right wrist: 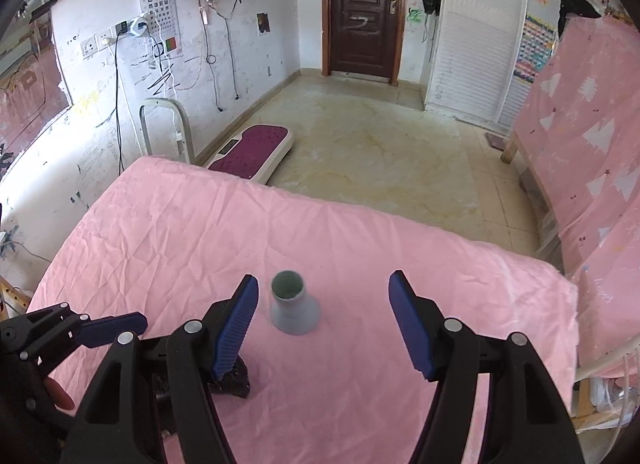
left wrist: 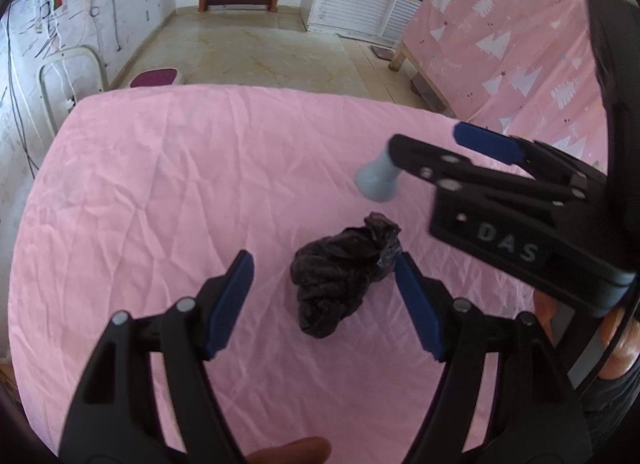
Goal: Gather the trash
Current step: 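Grasp the grey cup with the right tool while the left tool grasps the black bag, then carry the cup and bag over the yellow bin and open both tools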
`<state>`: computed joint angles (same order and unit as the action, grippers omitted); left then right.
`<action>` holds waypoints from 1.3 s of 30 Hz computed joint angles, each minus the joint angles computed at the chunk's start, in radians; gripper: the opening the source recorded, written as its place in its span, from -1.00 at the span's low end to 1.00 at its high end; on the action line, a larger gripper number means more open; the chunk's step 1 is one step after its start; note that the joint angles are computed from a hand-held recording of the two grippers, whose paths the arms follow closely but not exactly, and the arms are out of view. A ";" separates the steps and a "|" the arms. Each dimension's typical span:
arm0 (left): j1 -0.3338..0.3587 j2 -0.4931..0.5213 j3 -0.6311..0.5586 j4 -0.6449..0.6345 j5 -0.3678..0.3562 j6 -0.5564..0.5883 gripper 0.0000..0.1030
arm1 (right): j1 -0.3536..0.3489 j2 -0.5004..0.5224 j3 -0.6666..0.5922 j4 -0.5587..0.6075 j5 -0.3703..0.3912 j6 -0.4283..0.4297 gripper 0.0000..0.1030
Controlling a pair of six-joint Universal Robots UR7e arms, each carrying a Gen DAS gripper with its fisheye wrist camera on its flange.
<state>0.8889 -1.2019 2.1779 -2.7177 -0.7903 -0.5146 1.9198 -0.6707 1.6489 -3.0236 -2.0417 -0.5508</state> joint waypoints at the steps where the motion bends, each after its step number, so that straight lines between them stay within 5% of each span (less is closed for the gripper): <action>1: 0.001 0.008 -0.003 -0.001 0.001 0.003 0.36 | -0.002 0.004 -0.004 0.007 0.003 0.002 0.12; 5: 0.010 0.037 -0.020 -0.005 0.001 0.016 0.29 | -0.012 0.018 -0.020 0.038 0.013 0.011 -0.16; 14: 0.006 0.065 -0.022 -0.023 0.038 0.035 -0.35 | -0.026 0.036 -0.035 0.080 0.046 0.017 -0.82; 39: -0.158 0.044 -0.012 0.079 0.181 -0.103 -0.42 | -0.063 -0.197 0.180 -0.085 0.079 -0.010 -0.83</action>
